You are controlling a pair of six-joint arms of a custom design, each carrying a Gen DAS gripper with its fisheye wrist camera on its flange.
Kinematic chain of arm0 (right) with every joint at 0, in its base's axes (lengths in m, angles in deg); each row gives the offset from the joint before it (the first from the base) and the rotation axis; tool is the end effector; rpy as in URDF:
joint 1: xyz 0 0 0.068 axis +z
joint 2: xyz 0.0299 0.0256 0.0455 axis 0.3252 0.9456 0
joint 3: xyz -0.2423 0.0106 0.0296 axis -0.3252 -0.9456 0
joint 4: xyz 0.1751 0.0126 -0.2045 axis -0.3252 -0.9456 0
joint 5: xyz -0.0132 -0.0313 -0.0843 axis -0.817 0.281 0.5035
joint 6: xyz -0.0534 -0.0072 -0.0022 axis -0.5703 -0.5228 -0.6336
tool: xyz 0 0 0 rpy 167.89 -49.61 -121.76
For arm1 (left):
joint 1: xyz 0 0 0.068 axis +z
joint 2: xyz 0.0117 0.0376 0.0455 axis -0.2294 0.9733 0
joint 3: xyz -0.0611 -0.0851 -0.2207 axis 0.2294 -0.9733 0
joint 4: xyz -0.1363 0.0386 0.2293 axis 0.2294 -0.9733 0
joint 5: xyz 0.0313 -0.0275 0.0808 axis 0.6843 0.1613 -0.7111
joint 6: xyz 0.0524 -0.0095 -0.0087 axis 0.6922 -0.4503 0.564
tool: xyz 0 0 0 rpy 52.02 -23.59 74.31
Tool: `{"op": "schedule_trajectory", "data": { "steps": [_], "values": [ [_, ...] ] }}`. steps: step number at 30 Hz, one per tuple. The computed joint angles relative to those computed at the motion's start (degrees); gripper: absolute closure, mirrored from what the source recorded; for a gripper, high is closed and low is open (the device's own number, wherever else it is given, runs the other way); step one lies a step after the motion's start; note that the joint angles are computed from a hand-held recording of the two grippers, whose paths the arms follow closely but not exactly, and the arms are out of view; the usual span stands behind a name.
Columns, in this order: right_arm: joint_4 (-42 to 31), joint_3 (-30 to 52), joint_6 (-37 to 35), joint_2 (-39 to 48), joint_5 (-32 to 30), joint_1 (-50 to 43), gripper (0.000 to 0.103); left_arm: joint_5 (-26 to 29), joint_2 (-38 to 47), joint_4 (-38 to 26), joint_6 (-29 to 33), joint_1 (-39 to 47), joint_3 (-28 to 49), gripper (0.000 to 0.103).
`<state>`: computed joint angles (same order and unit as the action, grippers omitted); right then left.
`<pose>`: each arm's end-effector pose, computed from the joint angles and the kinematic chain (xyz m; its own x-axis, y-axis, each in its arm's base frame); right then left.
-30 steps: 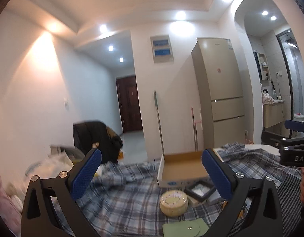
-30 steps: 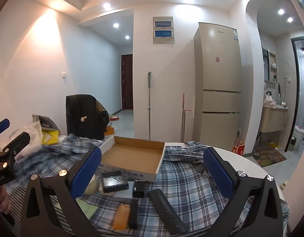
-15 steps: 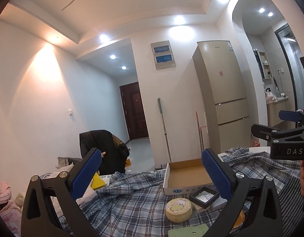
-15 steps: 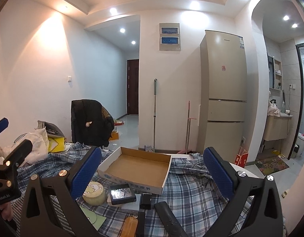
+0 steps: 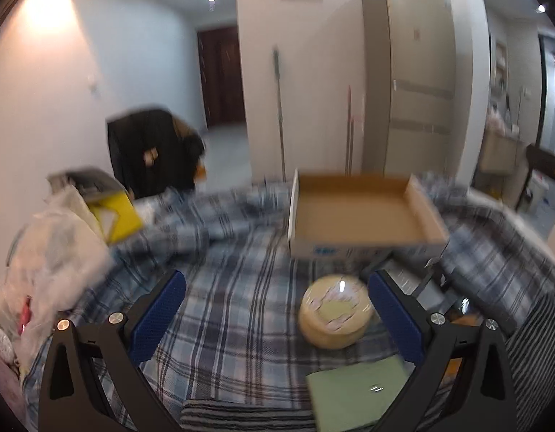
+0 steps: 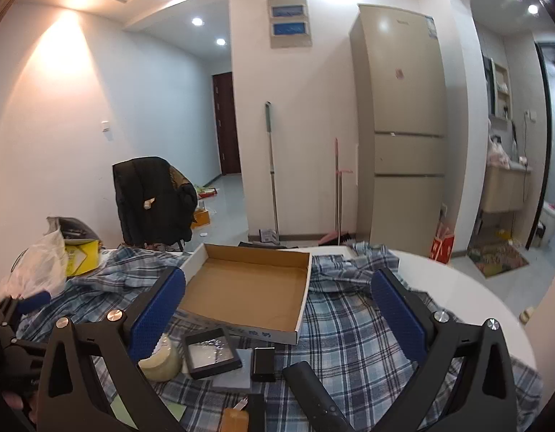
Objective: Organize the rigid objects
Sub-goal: 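Lower the left tool onto the round bunny-print tin and close on it, then lift the bunny tin with the left tool while the right tool grasps the black remote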
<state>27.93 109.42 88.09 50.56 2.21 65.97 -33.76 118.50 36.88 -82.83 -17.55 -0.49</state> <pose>0.1795 0.1557 0.2897 -0.3847 0.0832 -0.9193 0.0797 0.9952 0.0567 0.2106 -0.0176 0.2188 -0.5921 0.1422 -0.7932 0.1735 0.9837 0.0469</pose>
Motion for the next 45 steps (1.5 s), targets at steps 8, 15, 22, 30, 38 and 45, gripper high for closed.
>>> {"op": "schedule_trajectory", "data": {
  "steps": [8,15,22,30,38,45],
  "values": [
    [-1.18,-4.2,2.58,-0.22,-8.5,-9.98,0.0,8.39,20.45,-5.66,6.94,-4.29,10.23,0.016],
    [-2.72,-5.43,3.68,-4.16,-13.02,-14.0,0.0,-0.08,29.59,-5.5,4.99,-8.6,13.89,0.016],
    [-3.63,-4.88,3.4,-3.78,-12.51,-14.03,0.0,0.41,35.6,-2.27,1.29,-9.34,15.56,0.027],
    [-6.08,-3.3,3.28,-3.25,-12.04,-14.18,0.0,2.39,25.6,0.07,0.17,-6.54,10.51,0.027],
    [-16.05,-2.94,1.8,-5.7,-11.55,-11.8,0.0,6.95,-6.08,-8.27,3.43,0.06,1.58,0.027],
    [-21.15,-3.66,-5.38,-4.21,-21.2,-13.19,0.016,8.42,-20.17,-12.67,2.29,1.3,-2.93,0.027]
  ]
}}
